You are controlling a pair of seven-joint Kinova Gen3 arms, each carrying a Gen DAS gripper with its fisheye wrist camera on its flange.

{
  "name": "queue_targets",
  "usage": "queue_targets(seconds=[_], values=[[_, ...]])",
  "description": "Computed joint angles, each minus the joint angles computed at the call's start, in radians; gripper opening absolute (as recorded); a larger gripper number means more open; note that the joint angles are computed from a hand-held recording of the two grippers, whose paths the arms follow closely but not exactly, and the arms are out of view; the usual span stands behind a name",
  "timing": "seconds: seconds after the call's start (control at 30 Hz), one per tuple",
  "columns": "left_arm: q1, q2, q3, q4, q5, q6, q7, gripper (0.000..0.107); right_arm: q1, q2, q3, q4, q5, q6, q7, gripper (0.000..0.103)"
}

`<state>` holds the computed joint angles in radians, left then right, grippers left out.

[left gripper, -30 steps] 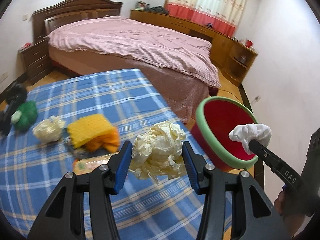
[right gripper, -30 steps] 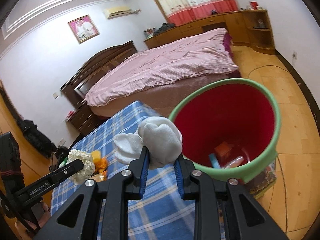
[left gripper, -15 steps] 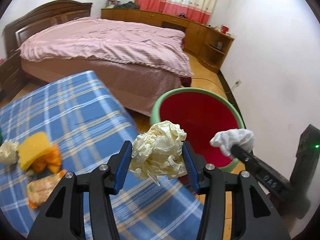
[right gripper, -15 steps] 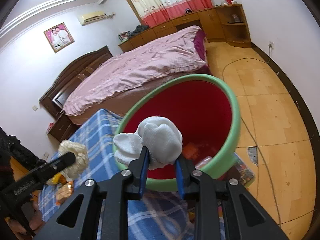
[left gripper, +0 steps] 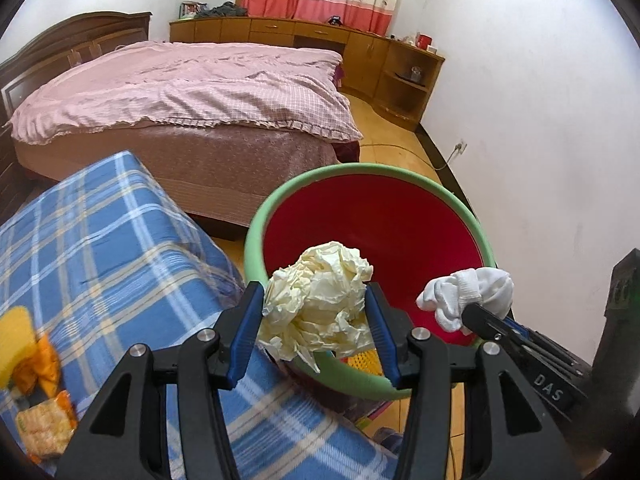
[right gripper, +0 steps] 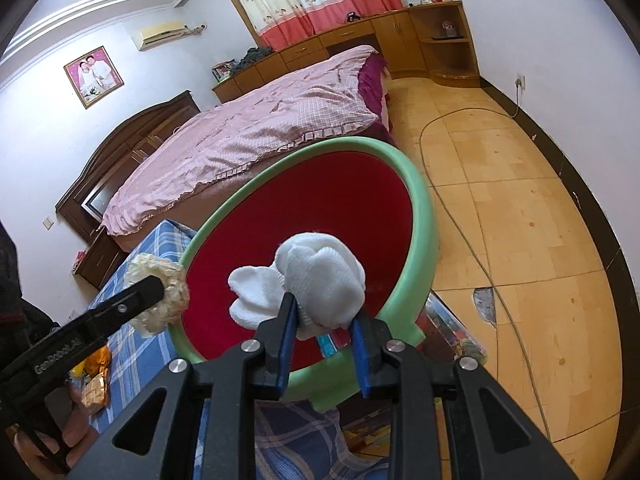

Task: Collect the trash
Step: 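Carry the paper and cloth over the red bucket and open both tools, then move both open tools back over the table toward the snack bag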

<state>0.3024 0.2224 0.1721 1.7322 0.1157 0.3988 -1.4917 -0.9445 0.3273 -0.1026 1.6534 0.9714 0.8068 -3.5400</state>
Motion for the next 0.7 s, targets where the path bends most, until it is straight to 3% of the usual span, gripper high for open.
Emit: queue_targets(seconds=[0.3,0.57,0.7], values=[[-0.001,0.024,0.008,-0.017,-0.001,-0.011,-0.013,0.059,0.003,0.0,0.001,0.004,0.005,-0.002,0.0,0.028],[-0.082,0.011,0.069,-0.006,0.137,-0.016,-0.123,0.061,-0.002,0.006,0.002,-0.011,0.011,-0.015,-0.002,0.04],[-0.065,-0.006,0.045,0.003,0.144,-0.021,-0.12,0.061,-0.01,0.004,0.007,-0.006,0.026,-0.024,-0.02,0.047]])
